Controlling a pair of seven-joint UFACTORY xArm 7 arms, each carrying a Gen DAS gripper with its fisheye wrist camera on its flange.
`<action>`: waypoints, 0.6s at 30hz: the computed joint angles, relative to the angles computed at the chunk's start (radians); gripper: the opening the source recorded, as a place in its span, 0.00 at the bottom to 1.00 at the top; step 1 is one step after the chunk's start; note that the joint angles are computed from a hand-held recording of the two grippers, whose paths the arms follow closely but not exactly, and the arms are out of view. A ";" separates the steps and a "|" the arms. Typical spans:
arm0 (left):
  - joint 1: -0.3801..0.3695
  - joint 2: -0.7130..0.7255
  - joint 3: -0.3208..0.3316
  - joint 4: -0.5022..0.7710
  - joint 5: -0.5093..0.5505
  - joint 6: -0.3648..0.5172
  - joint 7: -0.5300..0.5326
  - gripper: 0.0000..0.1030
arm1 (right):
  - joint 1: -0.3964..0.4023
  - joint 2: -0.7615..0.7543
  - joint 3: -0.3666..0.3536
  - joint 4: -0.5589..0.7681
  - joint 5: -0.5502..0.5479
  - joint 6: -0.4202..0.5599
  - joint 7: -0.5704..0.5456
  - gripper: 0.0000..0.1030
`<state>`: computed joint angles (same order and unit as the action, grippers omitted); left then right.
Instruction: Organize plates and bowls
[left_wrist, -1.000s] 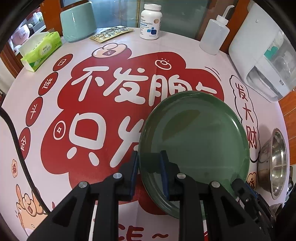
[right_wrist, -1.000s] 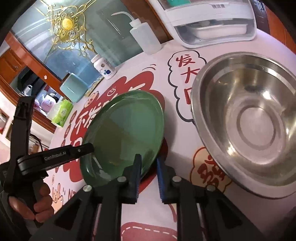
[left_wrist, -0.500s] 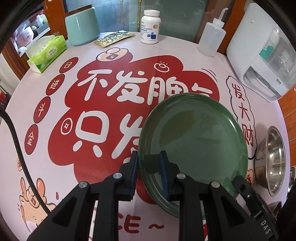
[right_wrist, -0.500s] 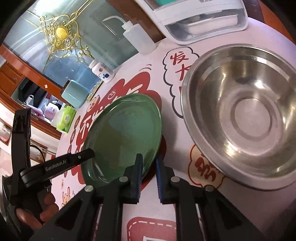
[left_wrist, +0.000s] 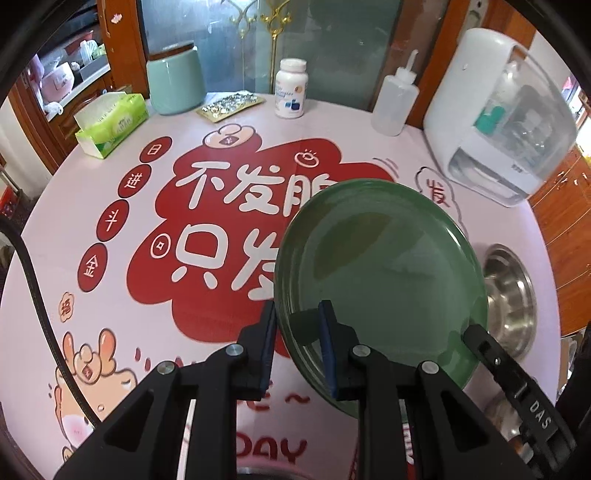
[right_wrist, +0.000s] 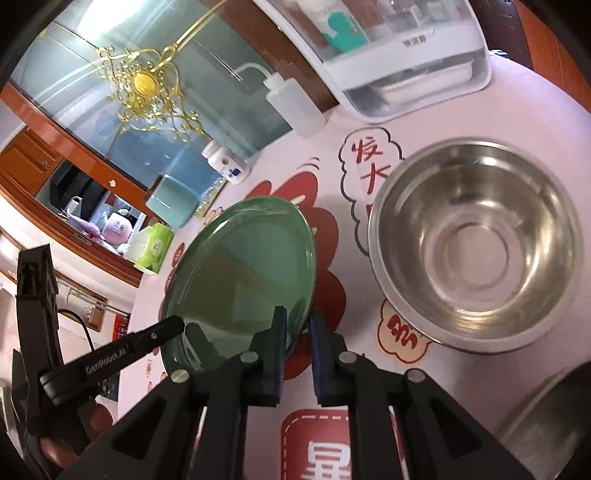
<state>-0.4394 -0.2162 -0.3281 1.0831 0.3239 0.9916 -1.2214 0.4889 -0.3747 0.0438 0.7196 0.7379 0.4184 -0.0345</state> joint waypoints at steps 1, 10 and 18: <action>-0.003 -0.007 -0.004 0.003 0.000 0.007 -0.003 0.20 | -0.003 -0.023 -0.001 -0.007 -0.002 0.006 0.004 0.11; -0.032 -0.083 -0.069 0.040 0.011 0.096 -0.071 0.20 | -0.022 -0.175 -0.010 -0.046 -0.091 0.089 0.053 0.10; -0.057 -0.171 -0.145 0.039 0.000 0.166 -0.134 0.20 | -0.013 -0.350 -0.030 -0.113 -0.151 0.173 0.071 0.10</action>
<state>-0.4964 -0.3870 -0.4727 1.1223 0.3241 1.1572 -1.3549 0.4760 -0.7244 0.0142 0.6069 0.5867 0.5910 0.0370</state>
